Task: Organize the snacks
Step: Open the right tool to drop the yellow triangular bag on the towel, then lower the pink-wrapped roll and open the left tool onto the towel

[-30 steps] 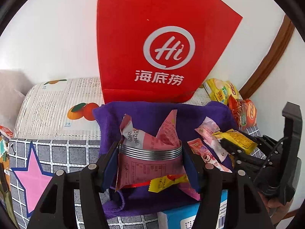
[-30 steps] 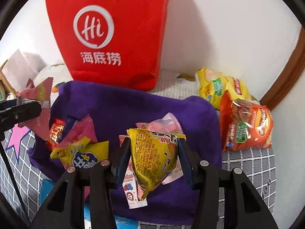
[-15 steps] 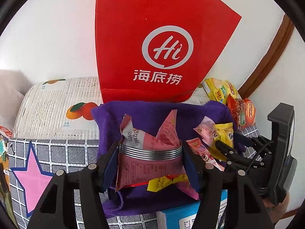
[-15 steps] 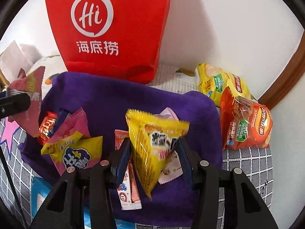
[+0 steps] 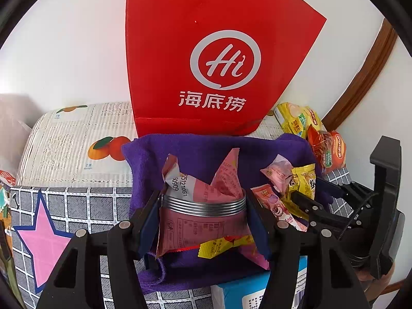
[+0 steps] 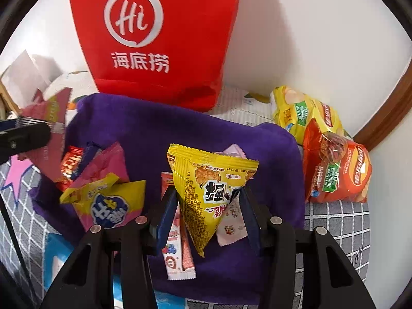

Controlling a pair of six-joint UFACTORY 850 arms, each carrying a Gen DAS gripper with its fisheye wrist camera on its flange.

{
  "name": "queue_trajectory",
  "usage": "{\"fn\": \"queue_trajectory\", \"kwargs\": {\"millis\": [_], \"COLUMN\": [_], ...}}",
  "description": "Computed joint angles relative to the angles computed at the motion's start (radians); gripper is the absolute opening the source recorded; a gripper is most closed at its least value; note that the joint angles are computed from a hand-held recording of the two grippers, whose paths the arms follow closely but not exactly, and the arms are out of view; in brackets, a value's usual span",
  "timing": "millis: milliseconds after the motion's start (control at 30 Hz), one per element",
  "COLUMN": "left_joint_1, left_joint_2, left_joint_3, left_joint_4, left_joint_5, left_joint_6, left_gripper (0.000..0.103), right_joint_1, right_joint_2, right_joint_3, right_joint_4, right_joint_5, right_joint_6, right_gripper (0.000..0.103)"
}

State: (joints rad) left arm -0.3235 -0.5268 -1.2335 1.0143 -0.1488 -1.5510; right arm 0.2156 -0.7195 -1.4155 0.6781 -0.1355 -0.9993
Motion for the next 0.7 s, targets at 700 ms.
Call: {"fn": "queue_trajectory", "kwargs": {"millis": [700], "left_joint_1": [0.008], "left_joint_2": [-0.063], "left_joint_3": [-0.051], "left_joint_4": [-0.518], "left_joint_5": [-0.004], "left_joint_6": [0.477], "left_gripper": [0.06], "right_joint_1": [-0.021], "right_joint_2": [0.088], "right_joint_3": [0.076], "right_joint_4": [0.746], "right_joint_5": [0.0], "right_joint_6": [-0.733], "right_gripper": [0.05]}}
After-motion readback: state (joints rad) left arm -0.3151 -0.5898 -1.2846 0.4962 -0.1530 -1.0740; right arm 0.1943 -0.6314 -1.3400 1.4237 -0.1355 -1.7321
